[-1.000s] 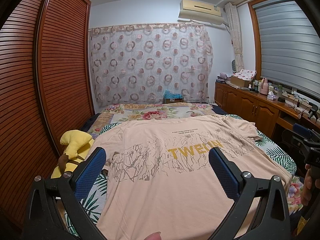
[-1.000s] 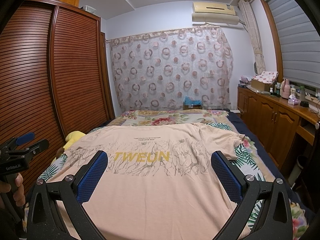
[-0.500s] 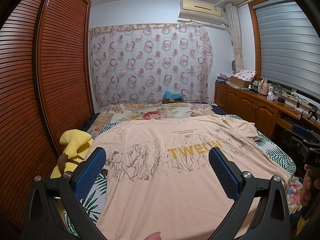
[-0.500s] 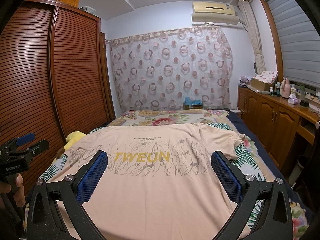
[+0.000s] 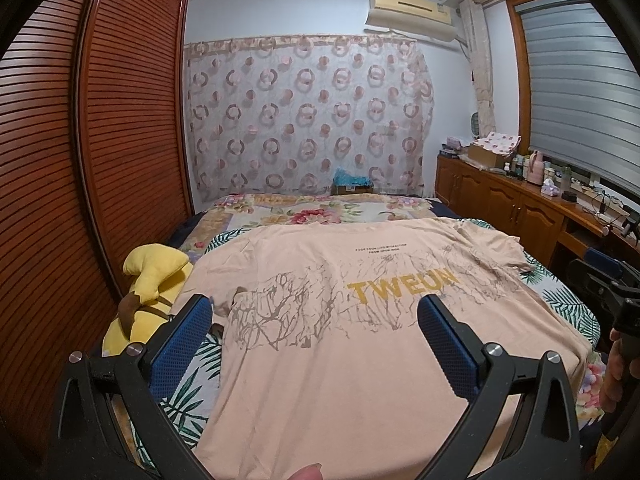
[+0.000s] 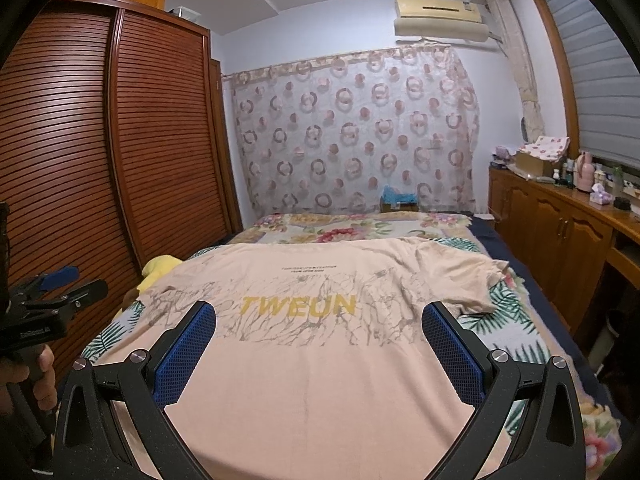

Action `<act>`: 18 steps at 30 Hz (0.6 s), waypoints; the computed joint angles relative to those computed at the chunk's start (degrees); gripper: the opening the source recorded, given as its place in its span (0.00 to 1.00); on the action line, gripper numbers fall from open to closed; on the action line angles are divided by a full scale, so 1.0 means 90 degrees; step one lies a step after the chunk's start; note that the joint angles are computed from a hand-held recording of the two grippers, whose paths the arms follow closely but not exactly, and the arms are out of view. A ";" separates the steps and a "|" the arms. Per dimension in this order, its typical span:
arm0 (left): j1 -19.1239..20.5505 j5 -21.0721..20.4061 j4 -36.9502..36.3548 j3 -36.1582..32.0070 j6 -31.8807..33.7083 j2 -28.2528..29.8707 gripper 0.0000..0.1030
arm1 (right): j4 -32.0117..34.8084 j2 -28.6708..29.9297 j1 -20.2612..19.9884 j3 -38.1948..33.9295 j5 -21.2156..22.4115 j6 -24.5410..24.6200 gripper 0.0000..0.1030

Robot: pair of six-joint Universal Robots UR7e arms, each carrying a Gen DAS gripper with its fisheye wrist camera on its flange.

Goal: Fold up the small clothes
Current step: 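Move the left tool to the shirt's side edge and close on it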

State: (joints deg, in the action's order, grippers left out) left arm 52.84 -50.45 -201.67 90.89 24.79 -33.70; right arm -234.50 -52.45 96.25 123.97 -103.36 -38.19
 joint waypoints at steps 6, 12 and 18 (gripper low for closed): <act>0.0129 0.0036 0.0154 -0.0054 -0.0133 0.0014 1.00 | 0.0481 0.0031 -0.0035 -0.0247 0.0016 -0.0118 1.00; 0.0278 0.0082 0.0347 -0.0121 -0.0248 0.0027 1.00 | 0.1145 -0.0044 -0.0073 -0.0540 0.0068 -0.0199 1.00; 0.0419 0.0198 0.0618 -0.0278 -0.0330 0.0059 1.00 | 0.1885 -0.0011 -0.0132 -0.1044 0.0184 -0.0306 1.00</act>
State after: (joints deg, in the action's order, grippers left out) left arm 56.61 -48.67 -196.11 88.39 21.82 -33.17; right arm -217.53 -52.55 95.06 114.58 -101.70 -40.95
